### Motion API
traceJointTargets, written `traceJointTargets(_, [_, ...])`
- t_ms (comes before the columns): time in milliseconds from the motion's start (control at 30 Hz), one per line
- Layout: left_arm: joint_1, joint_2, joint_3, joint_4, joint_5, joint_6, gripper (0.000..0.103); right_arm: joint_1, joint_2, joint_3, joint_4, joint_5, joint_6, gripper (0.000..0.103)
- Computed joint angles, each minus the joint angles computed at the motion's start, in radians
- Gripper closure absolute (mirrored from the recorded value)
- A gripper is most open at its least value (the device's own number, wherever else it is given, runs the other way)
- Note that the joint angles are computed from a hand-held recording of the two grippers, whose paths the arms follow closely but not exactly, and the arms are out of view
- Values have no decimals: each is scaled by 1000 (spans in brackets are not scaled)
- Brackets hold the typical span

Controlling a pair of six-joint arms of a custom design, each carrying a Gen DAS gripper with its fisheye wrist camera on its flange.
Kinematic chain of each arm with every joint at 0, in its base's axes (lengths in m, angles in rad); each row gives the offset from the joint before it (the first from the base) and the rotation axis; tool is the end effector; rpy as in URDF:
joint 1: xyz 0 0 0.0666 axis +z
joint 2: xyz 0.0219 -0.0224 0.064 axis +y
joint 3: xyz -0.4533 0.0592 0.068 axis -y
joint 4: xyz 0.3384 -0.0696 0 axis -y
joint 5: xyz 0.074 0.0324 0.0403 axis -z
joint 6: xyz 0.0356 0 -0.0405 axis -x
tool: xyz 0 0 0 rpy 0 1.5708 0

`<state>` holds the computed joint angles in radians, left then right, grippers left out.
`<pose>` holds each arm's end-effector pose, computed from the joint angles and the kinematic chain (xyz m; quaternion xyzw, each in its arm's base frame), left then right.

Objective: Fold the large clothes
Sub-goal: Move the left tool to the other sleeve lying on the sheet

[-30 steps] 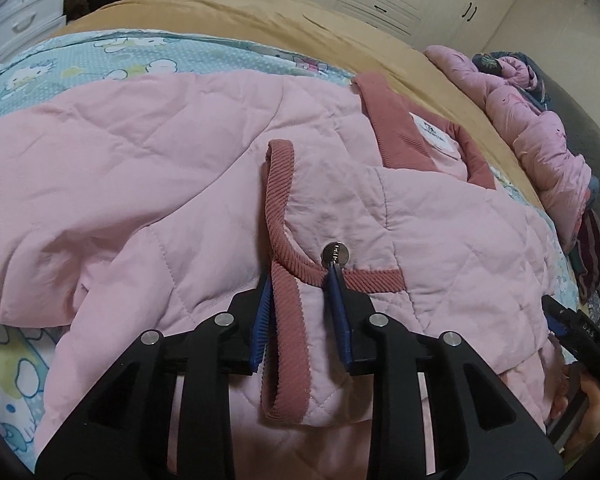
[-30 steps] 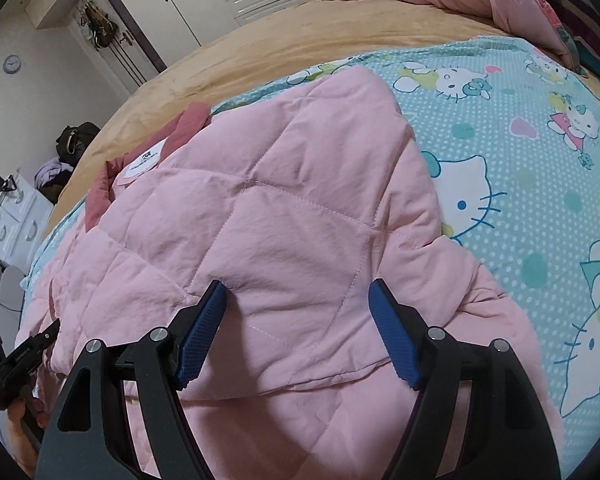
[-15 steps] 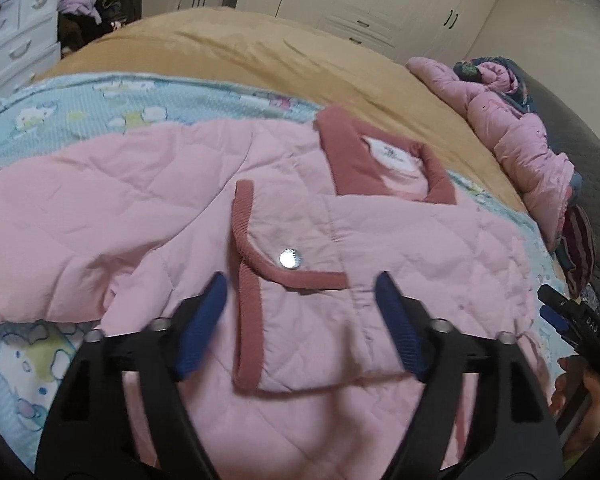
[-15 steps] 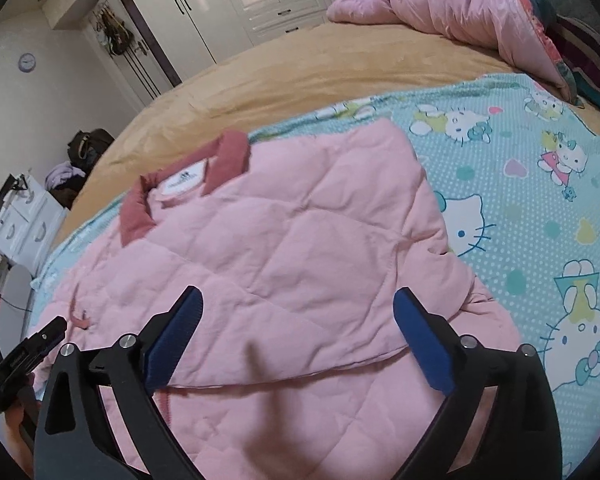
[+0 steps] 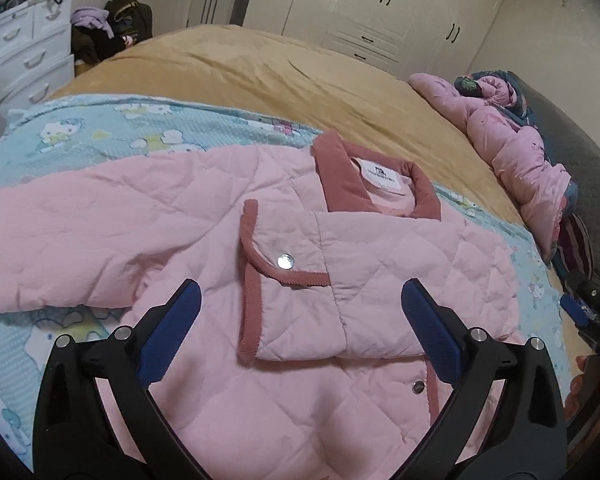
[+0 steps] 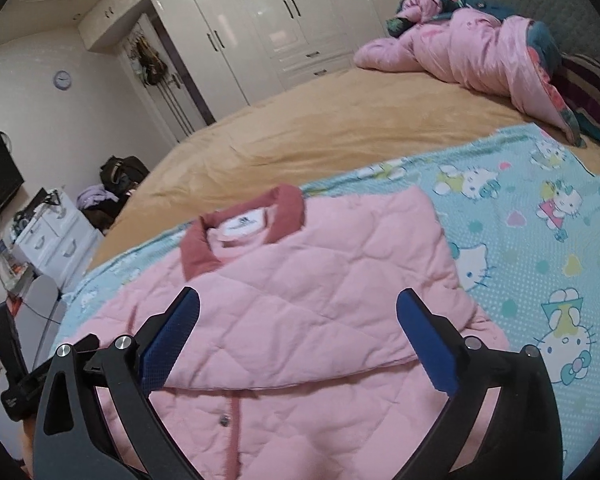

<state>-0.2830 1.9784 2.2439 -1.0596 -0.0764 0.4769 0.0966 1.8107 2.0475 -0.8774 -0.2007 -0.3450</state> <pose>0.6413 -0.1841 0.5304 -0.1039 0.9191 -0.1075 0.3645 0.6083 0.0657 0.5689 0.0656 0.8880 0.1851 0.4158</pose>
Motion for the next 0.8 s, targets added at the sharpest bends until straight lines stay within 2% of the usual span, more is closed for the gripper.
traceJointTargets(367, [14, -61, -67, 43, -17, 37, 9, 62, -12, 33, 14, 11, 24, 4])
traceJointTargets(533, [23, -73, -72, 22, -43, 47, 9, 100, -6, 59, 14, 10, 41, 4])
traceJointTargets(800, [48, -103, -110, 34, -62, 71, 9, 161, 24, 110, -12, 7, 71, 4])
